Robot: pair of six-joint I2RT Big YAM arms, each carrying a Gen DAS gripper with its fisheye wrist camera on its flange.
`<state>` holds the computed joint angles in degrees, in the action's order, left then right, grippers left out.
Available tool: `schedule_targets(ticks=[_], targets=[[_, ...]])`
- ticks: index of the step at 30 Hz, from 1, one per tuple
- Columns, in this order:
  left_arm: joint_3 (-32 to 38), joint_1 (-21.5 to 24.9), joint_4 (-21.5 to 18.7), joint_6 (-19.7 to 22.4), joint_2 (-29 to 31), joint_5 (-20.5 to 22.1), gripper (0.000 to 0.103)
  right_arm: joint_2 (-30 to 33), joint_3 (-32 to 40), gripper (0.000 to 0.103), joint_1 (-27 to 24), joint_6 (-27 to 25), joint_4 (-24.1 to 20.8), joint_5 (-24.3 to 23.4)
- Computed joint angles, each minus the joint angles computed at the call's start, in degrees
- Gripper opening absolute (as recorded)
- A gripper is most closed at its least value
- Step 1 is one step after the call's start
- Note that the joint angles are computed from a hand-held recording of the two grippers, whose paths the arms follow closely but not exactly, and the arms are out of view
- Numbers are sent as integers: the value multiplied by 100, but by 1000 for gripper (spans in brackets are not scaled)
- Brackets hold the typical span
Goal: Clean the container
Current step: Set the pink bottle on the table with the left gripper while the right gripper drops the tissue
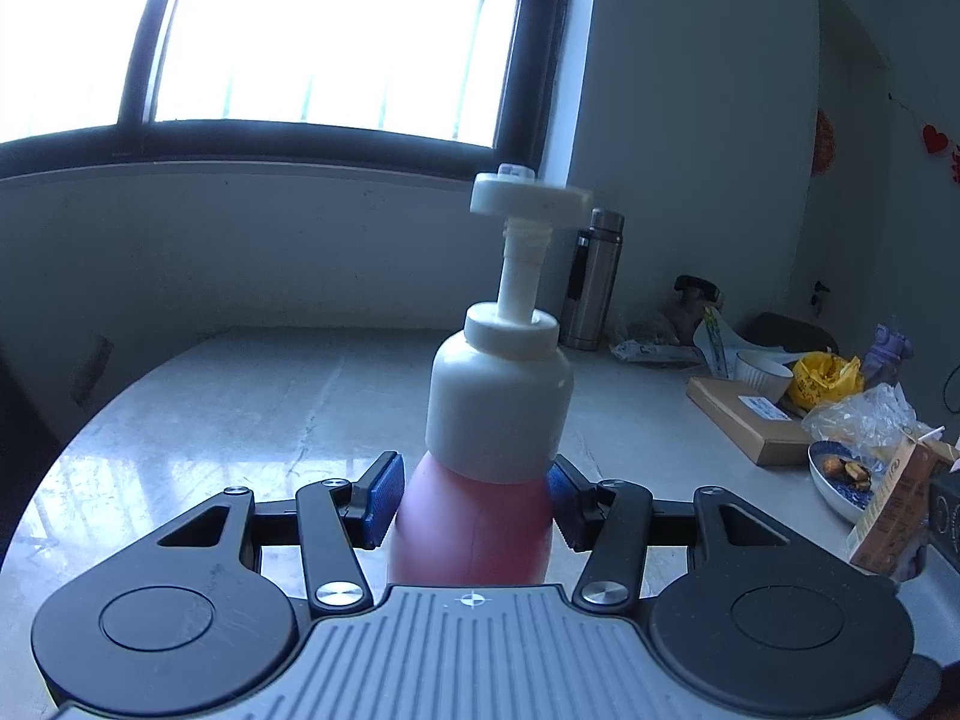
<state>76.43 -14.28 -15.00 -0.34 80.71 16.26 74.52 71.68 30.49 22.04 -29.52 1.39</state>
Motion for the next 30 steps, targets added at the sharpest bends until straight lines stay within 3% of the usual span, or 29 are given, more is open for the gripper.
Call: schedule_targets(ticks=[1,2,3,5,9,11,13,15,18,20,24,30], targets=[[-11,-14,-1,16,-16,-68,59,-41,-35,11,-41,76,-42,-38],[-23,-29,-1,35,-32,-144,77,-47,-52,18,-53,98,-100,-2],[-60,-45,53,36,-57,-236,89,-43,-63,30,-58,111,-162,50],[-135,-29,153,8,-120,-230,90,-2,-85,48,82,-96,-154,456],[-272,11,327,-84,-246,-251,90,-303,-393,81,282,-662,364,1105],[-318,28,350,-120,-292,-276,90,-456,-723,85,103,-693,625,1065],[-365,37,354,-179,-339,-321,90,-493,-783,86,71,-553,563,1242],[-440,24,381,-215,-414,-397,90,-479,-723,86,99,-441,384,1604],[-648,-24,487,-226,-594,-632,90,-392,-687,86,295,-676,370,2444],[-836,-25,550,-301,-750,-698,90,-344,-766,86,416,-878,597,2754],[-1220,-35,629,-461,-1099,-896,90,-629,-860,86,442,-622,450,2340],[-1549,-307,15,-614,-1619,-1909,100,-718,-852,87,926,-204,67,2769]])
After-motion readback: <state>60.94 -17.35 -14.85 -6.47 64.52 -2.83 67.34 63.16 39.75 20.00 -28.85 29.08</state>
